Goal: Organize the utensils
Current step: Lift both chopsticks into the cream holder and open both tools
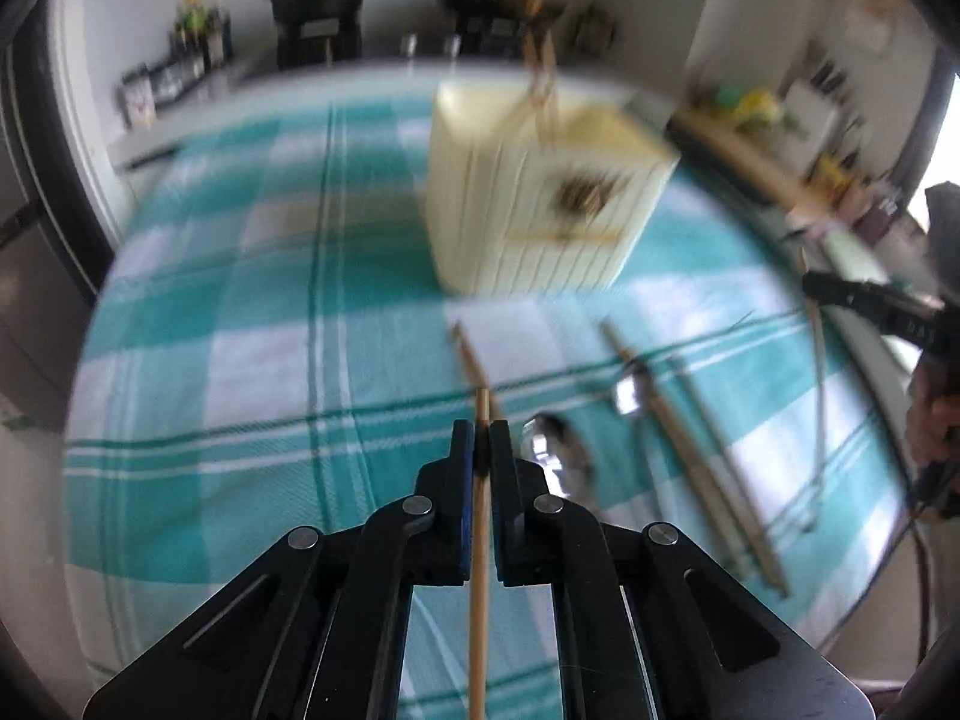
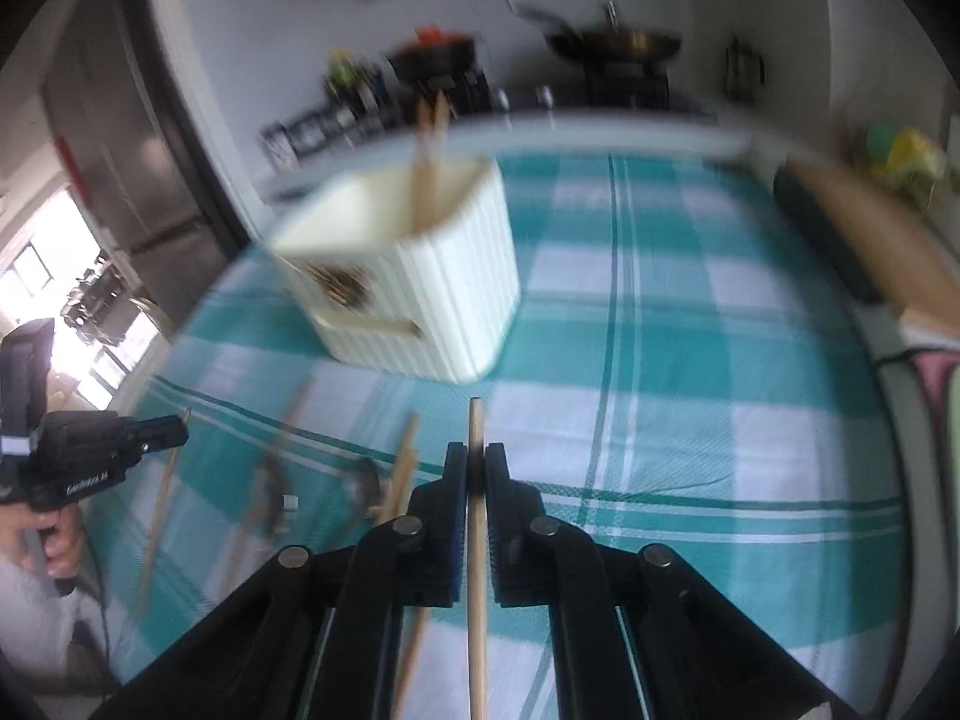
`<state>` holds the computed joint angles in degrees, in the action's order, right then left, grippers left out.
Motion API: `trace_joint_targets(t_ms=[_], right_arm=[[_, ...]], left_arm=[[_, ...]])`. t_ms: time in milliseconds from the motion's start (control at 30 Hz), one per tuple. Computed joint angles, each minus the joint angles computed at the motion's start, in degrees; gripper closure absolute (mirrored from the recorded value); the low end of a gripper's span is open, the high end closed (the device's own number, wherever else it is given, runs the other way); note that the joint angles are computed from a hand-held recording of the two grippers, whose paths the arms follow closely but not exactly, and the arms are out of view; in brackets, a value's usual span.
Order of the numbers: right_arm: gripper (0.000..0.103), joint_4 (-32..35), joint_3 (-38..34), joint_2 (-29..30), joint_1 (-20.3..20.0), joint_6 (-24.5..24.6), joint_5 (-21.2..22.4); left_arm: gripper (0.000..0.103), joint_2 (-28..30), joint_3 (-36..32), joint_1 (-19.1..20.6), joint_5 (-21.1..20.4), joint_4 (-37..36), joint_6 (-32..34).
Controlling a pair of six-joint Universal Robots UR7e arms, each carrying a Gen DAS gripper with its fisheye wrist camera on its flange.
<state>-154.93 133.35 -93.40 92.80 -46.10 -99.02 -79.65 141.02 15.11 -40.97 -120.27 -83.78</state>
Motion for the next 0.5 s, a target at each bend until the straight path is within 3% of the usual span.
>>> trace_joint_targets(t_ms=[100,267,500], right_arm=[[0.097,3.9,0.8,-7.3,1.1,-0.9,3.4],[0.097,7.2,2.6,-17.3,2.2,-2.7,7.7],[0.097,4.4,2.9,-20.4,4.9,-2.3,10.8]], left_arm=[[0.1,-4.3,-1.1,-8.1,1.5,11.2,-8.1],[0.1,-7.1,-4.0,-15.7,3.3,24.4,-16.7],[0.1,-8.8,-7.3,-19.6,5.5,35.5,-24.0]])
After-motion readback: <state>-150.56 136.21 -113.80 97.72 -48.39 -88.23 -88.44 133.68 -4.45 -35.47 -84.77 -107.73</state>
